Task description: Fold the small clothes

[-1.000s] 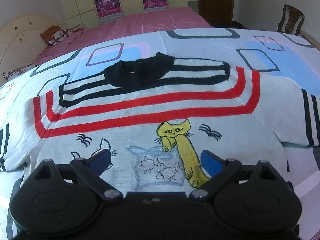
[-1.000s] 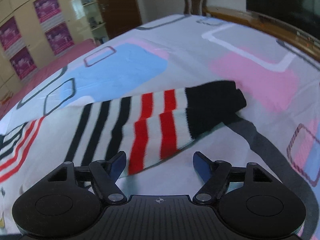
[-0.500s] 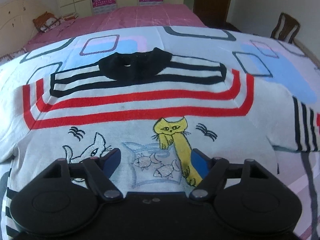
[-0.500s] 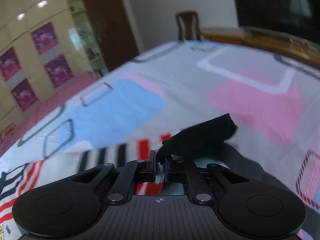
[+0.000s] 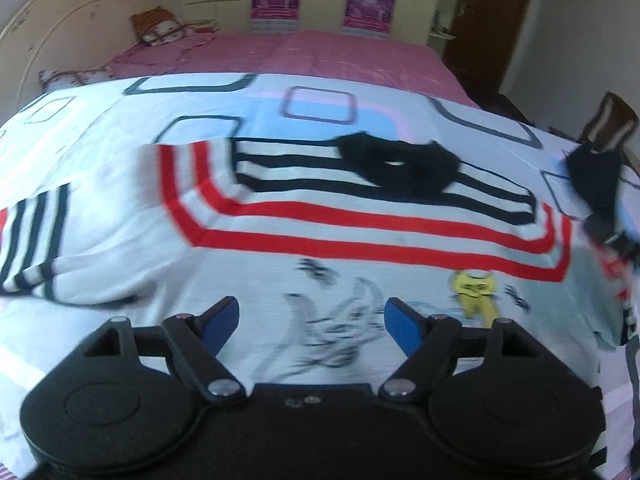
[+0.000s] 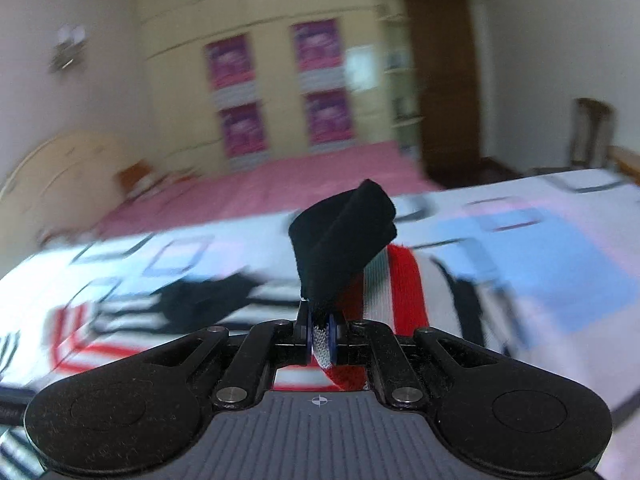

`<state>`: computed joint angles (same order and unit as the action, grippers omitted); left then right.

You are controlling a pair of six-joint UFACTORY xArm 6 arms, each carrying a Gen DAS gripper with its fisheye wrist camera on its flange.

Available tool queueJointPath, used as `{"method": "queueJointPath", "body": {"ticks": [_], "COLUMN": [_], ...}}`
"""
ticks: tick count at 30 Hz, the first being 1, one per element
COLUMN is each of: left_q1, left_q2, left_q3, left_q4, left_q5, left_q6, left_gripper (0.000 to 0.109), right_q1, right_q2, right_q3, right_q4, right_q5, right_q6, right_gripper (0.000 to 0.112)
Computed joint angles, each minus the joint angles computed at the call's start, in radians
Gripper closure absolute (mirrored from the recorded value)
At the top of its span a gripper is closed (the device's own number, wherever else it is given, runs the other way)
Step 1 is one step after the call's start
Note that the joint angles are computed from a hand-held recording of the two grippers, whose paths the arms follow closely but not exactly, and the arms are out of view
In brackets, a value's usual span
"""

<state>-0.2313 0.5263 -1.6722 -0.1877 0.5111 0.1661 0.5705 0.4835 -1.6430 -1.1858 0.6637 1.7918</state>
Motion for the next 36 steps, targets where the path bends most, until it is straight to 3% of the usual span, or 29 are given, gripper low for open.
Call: {"method": "queueJointPath", "body": {"ticks": [5,6,8,9,10,15,19,22,23,24,27,30,34,35,36], "left_q1": [0.041,0.046,0.051,0.052,0.051,0.034,-0.004,-0.029,-0.034,-0.037,-0.039,-0.036,-0.024,-0.02,-0.013], "left_q2": [0.022,0.032,0.044,0.055,0.065,0.161,0.24,0.245,0.251,0.251,0.279,0.266,0.232,0.225,0.225], "left_q3": [-0.03,-0.046,-0.065,-0.084,-0.101,-0.258,-0.349,-0.314,-0.314,-0.308,-0.329,-0.308,-0.293,-0.296,-0.31], "left_q4": [-0.065,-0.092,-0.142,-0.178,-0.208,-0.368,-0.363,-0.375,-0.373,-0.387,-0.425,-0.465,-0.544,-0.566,-0.586], "left_q5": [0.022,0.036,0.055,0.075,0.097,0.279,0.35,0.255,0.233,0.209,0.187,0.169,0.169,0.169,0.171], "left_q6": [0.058,0.078,0.112,0.137,0.156,0.228,0.227,0.216,0.206,0.213,0.245,0.3,0.373,0.386,0.396], "left_gripper": [0.029,0.025,0.023,0.023,0.023,0.023,0.026,0.029,0.036,0.052,0.083,0.098,0.1,0.1,0.101], "right_q1": [0.028,0.031,0.04,0.04,0.044,0.055,0.083,0.099,0.102,0.102,0.09,0.072,0.041,0.033,0.022], "right_q2": [0.231,0.251,0.27,0.277,0.258,0.165,0.023,-0.066,-0.089,-0.105,-0.136,-0.143,-0.137,-0.131,-0.125], "right_q3": [-0.26,-0.277,-0.301,-0.31,-0.286,-0.189,-0.02,0.102,0.138,0.166,0.232,0.26,0.269,0.265,0.261], "right_q4": [0.267,0.297,0.343,0.346,0.313,0.223,0.151,0.146,0.15,0.159,0.197,0.213,0.215,0.215,0.217], "right_q5": [-0.061,-0.077,-0.067,-0.074,-0.081,-0.043,0.07,0.146,0.167,0.181,0.203,0.2,0.162,0.153,0.131], "right_q6": [-0.248,-0.264,-0.311,-0.319,-0.287,-0.219,-0.127,-0.091,-0.077,-0.065,-0.03,-0.009,0.021,0.023,0.018], "right_gripper": [0.105,0.105,0.091,0.067,0.05,0.05,0.05,0.05,0.05,0.05,0.05,0.05,0.052,0.057,0.074]}}
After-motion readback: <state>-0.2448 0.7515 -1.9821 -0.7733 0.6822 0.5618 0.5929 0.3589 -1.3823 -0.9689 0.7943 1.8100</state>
